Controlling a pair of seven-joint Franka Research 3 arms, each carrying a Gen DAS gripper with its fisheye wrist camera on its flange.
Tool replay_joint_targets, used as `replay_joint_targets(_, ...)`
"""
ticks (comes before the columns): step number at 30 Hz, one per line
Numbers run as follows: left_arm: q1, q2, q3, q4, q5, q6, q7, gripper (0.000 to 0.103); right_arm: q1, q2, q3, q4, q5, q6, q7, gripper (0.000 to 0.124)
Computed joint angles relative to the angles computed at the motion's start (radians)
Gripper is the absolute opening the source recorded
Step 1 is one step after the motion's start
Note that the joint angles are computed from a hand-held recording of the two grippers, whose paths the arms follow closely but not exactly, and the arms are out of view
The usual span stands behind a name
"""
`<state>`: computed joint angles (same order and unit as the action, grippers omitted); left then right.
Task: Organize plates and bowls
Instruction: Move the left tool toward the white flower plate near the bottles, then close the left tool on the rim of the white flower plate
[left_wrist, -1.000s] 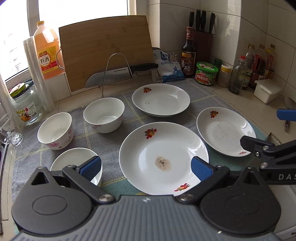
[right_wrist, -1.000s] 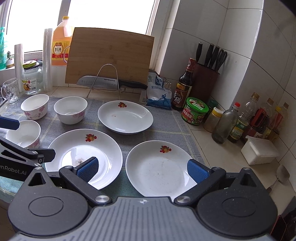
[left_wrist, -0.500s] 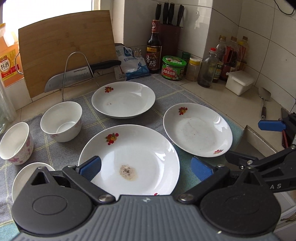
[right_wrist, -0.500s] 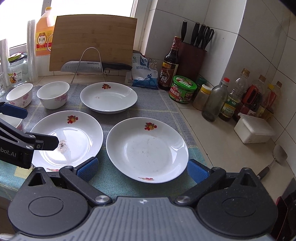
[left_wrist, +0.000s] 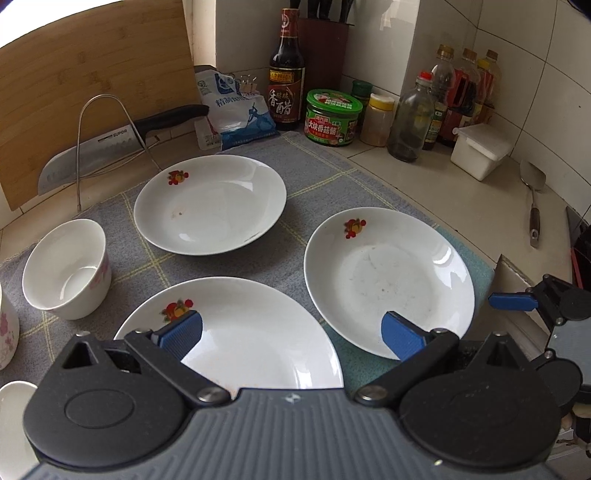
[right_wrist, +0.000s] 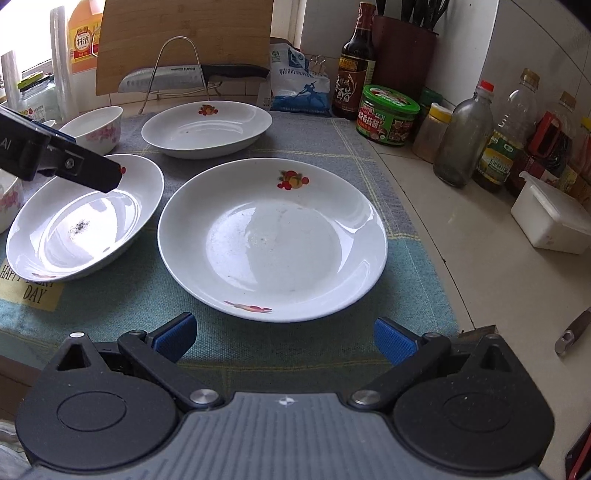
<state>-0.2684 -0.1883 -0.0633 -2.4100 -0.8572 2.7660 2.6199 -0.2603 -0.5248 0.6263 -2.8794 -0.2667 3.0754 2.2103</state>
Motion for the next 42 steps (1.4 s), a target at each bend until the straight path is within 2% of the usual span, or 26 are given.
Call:
replay_joint_targets(4, 0.002, 0.063, -0.03, 0.058, 0.051, -0.004, -0.032, 0.102, 0.001, 0.093, -0.075, -0.008, 0.008, 0.103, -0.093, 0.103)
replay_joint_targets(7, 0.018, 0.117, -0.061, 0.109, 0.115, -0.022, -0.077, 0.102, 0.008, 0.149, -0.117, -0.003, 0.017, 0.15, -0.178, 0.103)
replay_joint_targets(8, 0.023, 0.133, -0.07, 0.126, 0.129, -0.029, -0.086, 0.102, 0.04, 0.168, -0.162, -0.007, 0.023, 0.177, -0.208, 0.103)
replay_joint_targets(10, 0.034, 0.162, -0.09, 0.155, 0.16, -0.035, -0.102, 0.101, 0.043, 0.188, -0.18, -0.007, 0.019, 0.209, -0.235, 0.103)
replay_joint_targets(14, 0.056, 0.212, -0.123, 0.207, 0.218, -0.058, -0.123, 0.1, 0.152, 0.234, -0.325, -0.02, 0.013, 0.287, -0.34, 0.103)
replay_joint_targets(17, 0.074, 0.252, -0.145, 0.255, 0.257, -0.099, -0.132, 0.099, 0.191, 0.262, -0.382, -0.034, 0.01, 0.362, -0.392, 0.103)
replay_joint_targets(20, 0.093, 0.294, -0.163, 0.311, 0.295, -0.16, -0.151, 0.093, 0.218, 0.3, -0.429, -0.051, 0.008, 0.46, -0.449, 0.103)
replay_joint_targets(24, 0.114, 0.336, -0.184, 0.364, 0.349, -0.221, -0.175, 0.086, 0.274, 0.342, -0.53, -0.05, -0.049, 0.535, -0.475, 0.103)
replay_joint_targets(27, 0.124, 0.364, -0.196, 0.399, 0.383, -0.256, -0.194, 0.079, 0.316, 0.352, -0.593, -0.047, -0.09, 0.549, -0.472, 0.103)
replay_joint_targets(35, 0.149, 0.412, -0.225, 0.467, 0.391, -0.319, -0.2, 0.075, 0.432, 0.356, -0.729, -0.022, -0.155, 0.514, -0.464, 0.103)
replay_joint_targets(38, 0.148, 0.428, -0.229, 0.487, 0.404, -0.329, -0.21, 0.073, 0.469, 0.357, -0.77, -0.013, -0.174, 0.498, -0.454, 0.103)
replay_joint_targets(42, 0.153, 0.442, -0.233, 0.506, 0.412, -0.343, -0.219, 0.071, 0.492, 0.348, -0.789, -0.012, -0.172, 0.479, -0.456, 0.103)
